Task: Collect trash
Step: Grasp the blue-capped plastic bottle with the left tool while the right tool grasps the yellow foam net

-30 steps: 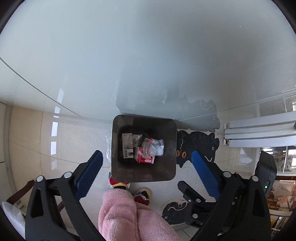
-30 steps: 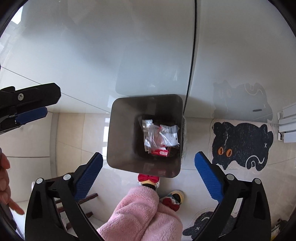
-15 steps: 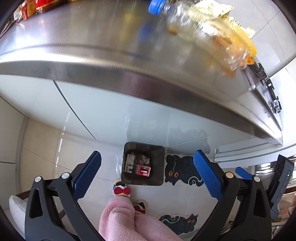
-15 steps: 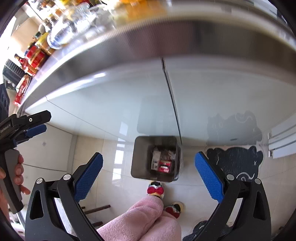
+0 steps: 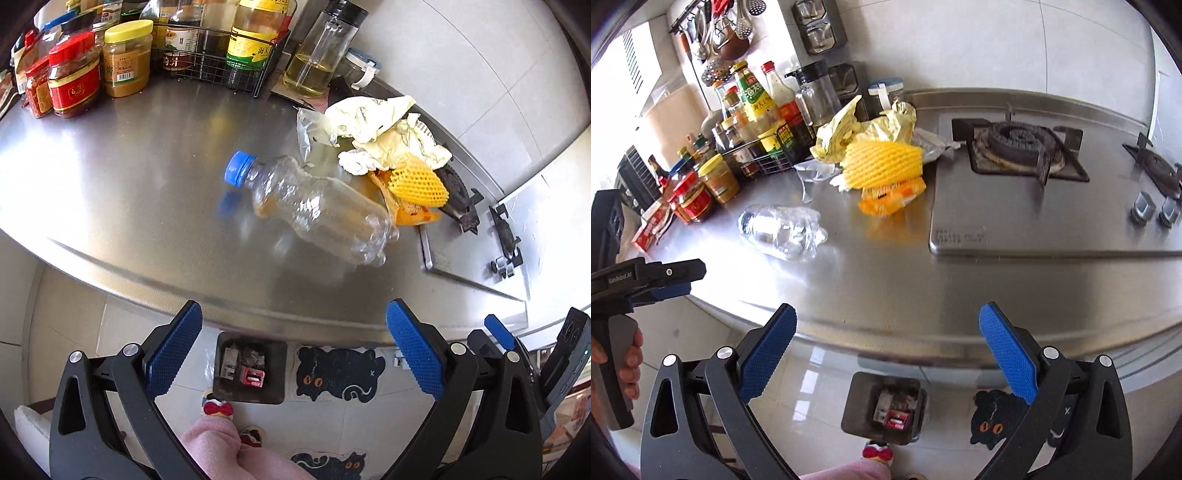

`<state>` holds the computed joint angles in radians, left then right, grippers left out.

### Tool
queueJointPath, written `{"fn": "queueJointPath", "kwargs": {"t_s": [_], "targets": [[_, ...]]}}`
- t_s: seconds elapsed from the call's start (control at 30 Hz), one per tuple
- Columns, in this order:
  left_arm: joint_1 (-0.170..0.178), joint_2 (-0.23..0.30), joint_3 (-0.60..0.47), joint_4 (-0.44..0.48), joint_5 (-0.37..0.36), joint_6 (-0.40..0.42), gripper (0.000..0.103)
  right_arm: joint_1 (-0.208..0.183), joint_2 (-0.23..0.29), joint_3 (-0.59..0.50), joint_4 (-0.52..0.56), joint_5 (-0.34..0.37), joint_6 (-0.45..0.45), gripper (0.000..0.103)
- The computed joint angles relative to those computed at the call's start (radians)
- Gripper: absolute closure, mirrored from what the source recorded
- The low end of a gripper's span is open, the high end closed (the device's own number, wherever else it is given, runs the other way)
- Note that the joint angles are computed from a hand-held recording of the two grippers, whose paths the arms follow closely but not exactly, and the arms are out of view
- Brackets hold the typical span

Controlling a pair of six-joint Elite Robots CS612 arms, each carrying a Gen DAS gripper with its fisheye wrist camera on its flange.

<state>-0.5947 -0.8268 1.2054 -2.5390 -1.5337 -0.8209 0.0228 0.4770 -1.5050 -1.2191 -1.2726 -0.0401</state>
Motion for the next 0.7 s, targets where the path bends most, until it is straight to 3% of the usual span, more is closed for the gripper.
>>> {"fn": "queueJointPath", "kwargs": {"t_s": [0.13, 0.33, 0.47, 0.7], "targets": [[0.016, 0.046, -0.087, 0.049, -0.03, -0.05, 0.008, 0.009, -0.033, 0.074, -0.058, -0.028, -0.035, 0.003], [0.023, 0.109, -0.213, 0.164, 0.061, -0.091, 0.012, 0.011, -0.071, 0.168, -0.144, -0.032, -0.041, 0.003], [0.03, 0.159, -0.307, 0.272, 0.077, -0.098, 0.018, 0.015, -0.093, 0.23, -0.186, -0.034, -0.04, 0.003], [0.033, 0.209, -0.397, 0.347, 0.086, -0.048, 0.017, 0.019, -0.118, 0.325, -0.261, -0.02, -0.027, 0.003]]}}
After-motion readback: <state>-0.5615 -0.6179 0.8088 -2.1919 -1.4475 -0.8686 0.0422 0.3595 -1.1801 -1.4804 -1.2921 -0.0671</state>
